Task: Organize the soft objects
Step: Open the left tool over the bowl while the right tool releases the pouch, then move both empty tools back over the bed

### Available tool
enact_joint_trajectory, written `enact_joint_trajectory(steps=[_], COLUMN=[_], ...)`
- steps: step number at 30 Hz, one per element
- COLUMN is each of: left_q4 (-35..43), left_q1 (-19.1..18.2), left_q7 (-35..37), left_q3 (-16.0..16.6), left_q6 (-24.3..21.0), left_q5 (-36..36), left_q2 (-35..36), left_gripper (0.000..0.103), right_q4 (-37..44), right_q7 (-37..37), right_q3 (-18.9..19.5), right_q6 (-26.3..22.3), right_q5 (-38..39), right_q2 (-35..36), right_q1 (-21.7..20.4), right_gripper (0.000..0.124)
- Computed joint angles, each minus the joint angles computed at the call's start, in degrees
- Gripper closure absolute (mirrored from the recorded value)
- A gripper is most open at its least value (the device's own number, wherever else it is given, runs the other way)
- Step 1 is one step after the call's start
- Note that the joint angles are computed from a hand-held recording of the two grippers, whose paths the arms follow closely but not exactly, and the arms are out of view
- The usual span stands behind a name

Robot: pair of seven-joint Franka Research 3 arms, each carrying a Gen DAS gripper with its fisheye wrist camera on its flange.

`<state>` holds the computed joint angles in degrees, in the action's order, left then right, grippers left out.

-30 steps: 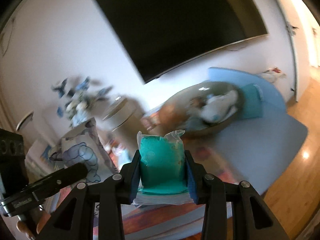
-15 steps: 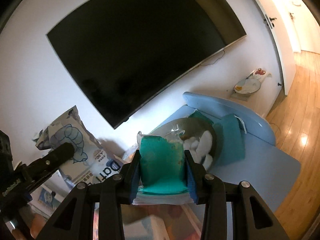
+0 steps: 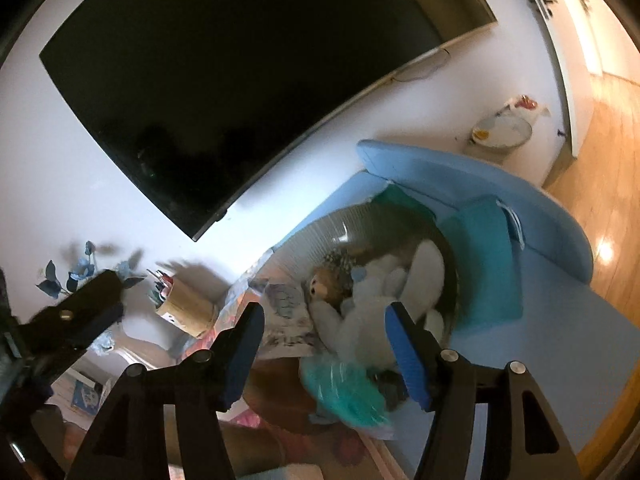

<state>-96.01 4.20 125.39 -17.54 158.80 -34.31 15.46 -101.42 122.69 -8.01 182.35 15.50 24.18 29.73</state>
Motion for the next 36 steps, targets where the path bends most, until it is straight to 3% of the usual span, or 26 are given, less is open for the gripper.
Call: enact_joint_trajectory(steps=[3,5,10,13,17,18,20,24,27,30,31,33,36], left_q4=[-5.17,-8.04,-14.72,-18.13,-21.37,-21.92,-22.57,-22.99,-22.76,-22.68,-22.34,-21.90,-21.36], left_q1=[1.95,1.72,1.80,1.29,0.34,0.28,0.11,0.62,1.46,1.92,1.99,2.55,4.54], left_q7=[7.65,11.91,26.24,32.49,37.71,39.14,39.30,35.94,33.08,31.64,32.10,32.36,31.85], left_q3=[-1.71,-1.04,2.35,6.61,12.04,13.77,16.51,21.21,23.91,25.74,26.63,26.96,25.51], left_q6=[2.93,4.34,3.20,1.40,3.77,4.53,4.85,7.37,8.69,11.26,11.37,11.68,13.63], left_q5=[-6.66,-10.17,-25.89,-33.26,-37.62,-39.17,-39.51,-36.61,-32.86,-29.34,-29.20,-28.96,-28.30], left_q2=[-4.70,-7.59,-16.10,-20.81,-25.20,-26.13,-27.13,-27.51,-27.05,-26.01,-25.01,-22.63,-16.93], left_gripper=[0.027,0.027,0.027,0.027,0.027,0.027,0.026,0.025,0.025,0.024,0.018,0.012,0.012], right_q4=[-2.80,-3.93,-7.91,-10.15,-12.42,-12.60,-11.68,-6.28,-0.92,6.54,8.96,16.02,28.08], right_q7=[1.23,2.70,4.06,3.46,2.84,2.04,0.35,-2.42,-1.63,-3.88,-3.94,-4.59,-4.64], right_q3=[-2.63,-6.27,-9.21,-16.31,-29.94,-30.88,-27.72,-17.75,-16.49,-10.43,-9.56,-6.94,-3.84], right_q6=[1.45,1.40,3.96,5.08,5.93,6.17,5.87,2.29,-0.96,-4.44,-5.67,-9.06,-15.25], right_q5=[0.11,-0.29,0.33,1.30,4.20,5.38,5.97,4.47,0.88,-2.47,-3.56,-5.54,-8.03], right_q2=[-1.54,-2.12,-4.49,-5.59,-4.53,-4.11,-3.56,-1.34,1.73,4.93,6.22,10.32,17.97], right_q1=[3.12,6.90,12.23,21.25,38.06,39.99,39.06,32.41,32.17,27.99,27.40,25.42,22.75], right_gripper=[0.062,0.062,0.061,0.061,0.042,0.040,0.039,0.039,0.039,0.039,0.039,0.037,0.036])
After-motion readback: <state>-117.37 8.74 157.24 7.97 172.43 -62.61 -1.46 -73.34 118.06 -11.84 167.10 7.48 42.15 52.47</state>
